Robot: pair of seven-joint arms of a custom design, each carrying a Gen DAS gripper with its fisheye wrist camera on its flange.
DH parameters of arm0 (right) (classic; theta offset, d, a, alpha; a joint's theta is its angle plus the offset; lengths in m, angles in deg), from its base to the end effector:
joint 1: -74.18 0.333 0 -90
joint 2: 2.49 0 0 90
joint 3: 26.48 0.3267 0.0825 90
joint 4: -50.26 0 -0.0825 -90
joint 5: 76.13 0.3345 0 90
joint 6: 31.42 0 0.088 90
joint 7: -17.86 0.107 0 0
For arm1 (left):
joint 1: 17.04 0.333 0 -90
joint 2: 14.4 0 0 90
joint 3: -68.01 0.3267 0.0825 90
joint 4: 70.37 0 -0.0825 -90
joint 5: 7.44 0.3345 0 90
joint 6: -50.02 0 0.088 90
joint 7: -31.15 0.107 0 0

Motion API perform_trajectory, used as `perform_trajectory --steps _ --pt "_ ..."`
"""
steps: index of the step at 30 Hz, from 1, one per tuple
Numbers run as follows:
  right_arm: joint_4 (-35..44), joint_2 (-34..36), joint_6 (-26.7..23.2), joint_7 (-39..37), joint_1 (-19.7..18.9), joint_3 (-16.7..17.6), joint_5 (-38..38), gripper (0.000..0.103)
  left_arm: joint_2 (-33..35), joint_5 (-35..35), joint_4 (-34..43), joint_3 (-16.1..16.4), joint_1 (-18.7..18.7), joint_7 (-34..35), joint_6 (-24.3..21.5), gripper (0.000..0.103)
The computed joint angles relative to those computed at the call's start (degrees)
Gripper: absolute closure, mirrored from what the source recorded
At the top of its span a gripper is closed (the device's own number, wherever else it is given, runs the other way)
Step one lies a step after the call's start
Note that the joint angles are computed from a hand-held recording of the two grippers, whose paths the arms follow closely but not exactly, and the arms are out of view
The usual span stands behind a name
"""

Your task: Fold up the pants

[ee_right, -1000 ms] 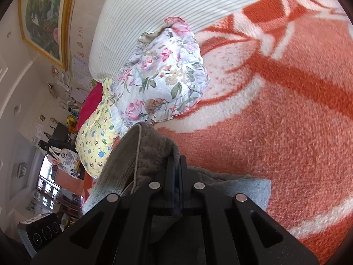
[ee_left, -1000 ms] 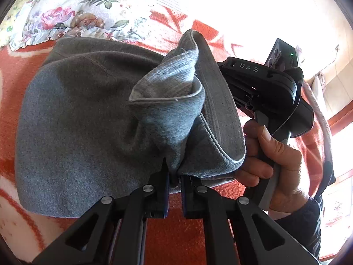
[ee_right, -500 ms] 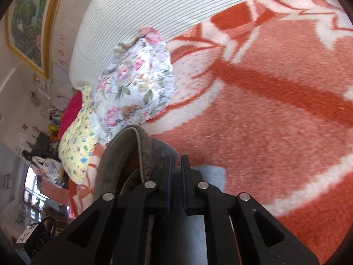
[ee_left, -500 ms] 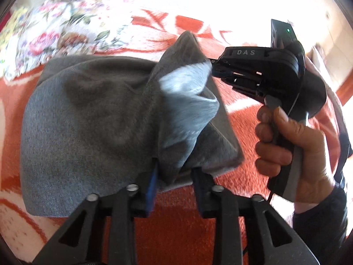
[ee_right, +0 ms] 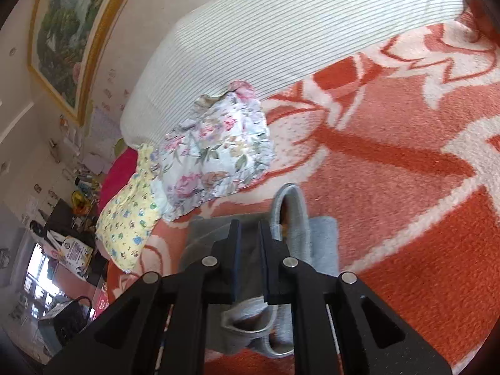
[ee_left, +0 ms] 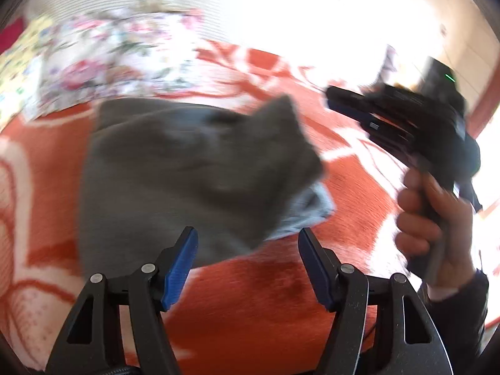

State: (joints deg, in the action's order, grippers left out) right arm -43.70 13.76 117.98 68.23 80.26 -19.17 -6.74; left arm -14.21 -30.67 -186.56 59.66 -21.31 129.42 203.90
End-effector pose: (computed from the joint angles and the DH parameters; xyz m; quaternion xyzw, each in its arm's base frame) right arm 0.6331 0.1191 0.5457 -0.6083 0.5943 0.0078 0.5260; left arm 0.5431 -0.1086 0.5511 -0.6437 0.6829 -0.3276 0.1097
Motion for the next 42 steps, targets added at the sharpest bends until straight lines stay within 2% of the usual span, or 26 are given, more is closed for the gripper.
perform_trajectory --steps 4,7,9,12,15,16,17,19,21,26,29,32,34,37,40,42 --pt "2.2 1.11 -2.88 -0.28 1.72 1.4 -1.55 0.09 0.22 5.41 0.0 2.01 2.36 -6.59 0.7 0.036" --pt "3.72 2.84 -3.72 2.76 3.79 1.34 -6.45 0.084 2.41 5.95 2.45 2.74 4.18 -8.1 -1.54 0.036" --pt "2.1 2.44 -2.08 5.5 5.04 0.83 -10.17 0.083 4.17 8.85 4.38 2.8 5.22 -9.96 -3.73 0.036" --pt "-2.31 0.49 0.68 7.03 5.46 0.21 -13.24 0.081 5.69 9.79 5.3 2.2 6.47 -9.17 -4.63 0.036" --pt "-7.79 -1.05 6.8 17.29 9.1 -4.07 -28.45 0.077 6.82 13.33 5.12 2.18 7.0 -11.2 -4.88 0.036" --pt "-9.29 -1.14 7.69 19.68 9.23 -4.77 -31.47 0.077 7.44 14.43 5.33 2.18 7.09 -12.15 -5.18 0.036" --pt "-10.38 -1.03 7.93 20.36 8.28 -4.44 -31.45 0.077 8.34 14.98 5.71 2.1 7.31 -12.7 -6.1 0.036" --pt "-11.46 -0.56 7.65 17.2 4.84 -1.7 -25.71 0.08 8.79 13.42 5.35 1.53 8.32 -11.84 -7.29 0.035" --pt "-11.61 -0.5 8.08 15.6 3.8 -0.75 -23.42 0.08 9.08 11.63 5.0 0.97 9.05 -10.58 -8.18 0.034" --pt "-12.04 -0.79 9.43 20.97 6.14 -2.73 -32.15 0.08 7.48 9.71 3.25 0.77 9.67 -7.74 -8.8 0.03" --pt "-12.15 -1.72 10.85 29.26 9.13 -5.28 -41.1 0.077 7.02 9.3 1.79 1.07 9.59 -7.32 -9.58 0.029" --pt "-10.73 -2.19 14.38 28.25 9.0 -3.35 -43.07 0.076 5.58 8.47 0.17 1.36 9.44 -7.78 -9.26 0.029" --pt "-7.27 -1.13 13.24 24.31 7.54 -0.78 -40.51 0.065 4.58 6.86 -0.14 1.78 9.63 -8.13 -9.58 0.029" --pt "-4.37 0.33 13.09 27.64 10.0 -2.93 -45.56 0.057 3.59 8.53 -0.12 2.74 9.61 -9.65 -8.41 0.029" --pt "-4.84 0.73 12.66 28.84 9.84 -2.9 -46.16 0.052 4.25 12.48 1.17 3.57 9.68 -12.42 -7.09 0.028" --pt "-5.8 1.04 12.19 33.64 11.7 -5.56 -50.49 0.051 6.01 12.0 3.54 3.56 10.23 -12.13 -8.7 0.028"
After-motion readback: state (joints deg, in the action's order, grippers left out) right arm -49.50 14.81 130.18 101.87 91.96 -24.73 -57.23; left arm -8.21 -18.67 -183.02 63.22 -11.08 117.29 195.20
